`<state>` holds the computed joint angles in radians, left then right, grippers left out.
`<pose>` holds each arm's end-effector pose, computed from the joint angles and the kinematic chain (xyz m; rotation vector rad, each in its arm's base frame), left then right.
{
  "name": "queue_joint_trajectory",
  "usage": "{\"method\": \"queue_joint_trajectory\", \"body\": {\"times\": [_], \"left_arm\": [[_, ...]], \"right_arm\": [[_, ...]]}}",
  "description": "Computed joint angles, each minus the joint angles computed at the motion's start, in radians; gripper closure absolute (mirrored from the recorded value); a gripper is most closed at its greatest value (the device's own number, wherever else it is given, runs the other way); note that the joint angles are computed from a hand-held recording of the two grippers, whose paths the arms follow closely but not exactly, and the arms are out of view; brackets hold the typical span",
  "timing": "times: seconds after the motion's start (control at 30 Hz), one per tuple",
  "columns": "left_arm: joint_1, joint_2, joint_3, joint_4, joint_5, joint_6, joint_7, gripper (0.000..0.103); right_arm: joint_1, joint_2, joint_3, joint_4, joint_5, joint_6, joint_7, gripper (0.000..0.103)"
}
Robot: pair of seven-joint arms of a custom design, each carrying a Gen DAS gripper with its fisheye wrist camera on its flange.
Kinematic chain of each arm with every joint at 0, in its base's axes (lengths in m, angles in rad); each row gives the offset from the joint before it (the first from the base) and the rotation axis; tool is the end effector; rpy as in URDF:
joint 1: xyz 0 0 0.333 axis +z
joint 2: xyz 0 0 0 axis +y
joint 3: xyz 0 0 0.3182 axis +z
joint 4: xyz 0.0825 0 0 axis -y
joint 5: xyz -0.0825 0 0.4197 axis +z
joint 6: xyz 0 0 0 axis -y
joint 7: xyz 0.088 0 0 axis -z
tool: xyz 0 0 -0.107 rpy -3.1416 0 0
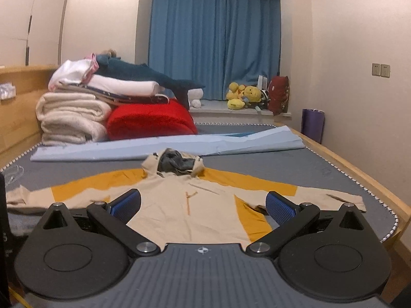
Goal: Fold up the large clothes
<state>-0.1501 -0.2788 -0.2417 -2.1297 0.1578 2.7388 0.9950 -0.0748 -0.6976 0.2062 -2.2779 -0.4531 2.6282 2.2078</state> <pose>0.5087 -0.2319 0.6198 -1.8115 1.7307 -1.0456 0.4134 0.0970 0.7196 -1.3954 1.7126 -1.1028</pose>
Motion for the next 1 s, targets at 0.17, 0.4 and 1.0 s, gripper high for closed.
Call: {"method": "queue_joint_trajectory", "body": {"times": [0.17, 0.4, 1.0], "left_arm": [[0.046, -0.007, -0.047, 0.000, 0.140, -0.007, -0.072, 0.000], [0.101, -0.017, -0.115, -0.022, 0.369, 0.052, -0.209, 0.000], [0.085, 0.472, 0.041, 0.514, 0.778, -0.030, -0.456, 0.021]], "right_arm": [[0.003, -0.001, -0.019, -0.035, 0.016, 0.051, 0.006, 0.001], [-0.010, 0.089, -0.072, -0.052, 0.027, 0.178, -0.094, 0.001], [0.097, 0.773, -0.180, 0.525, 0.147, 0.323, -0.244, 0.004]]}}
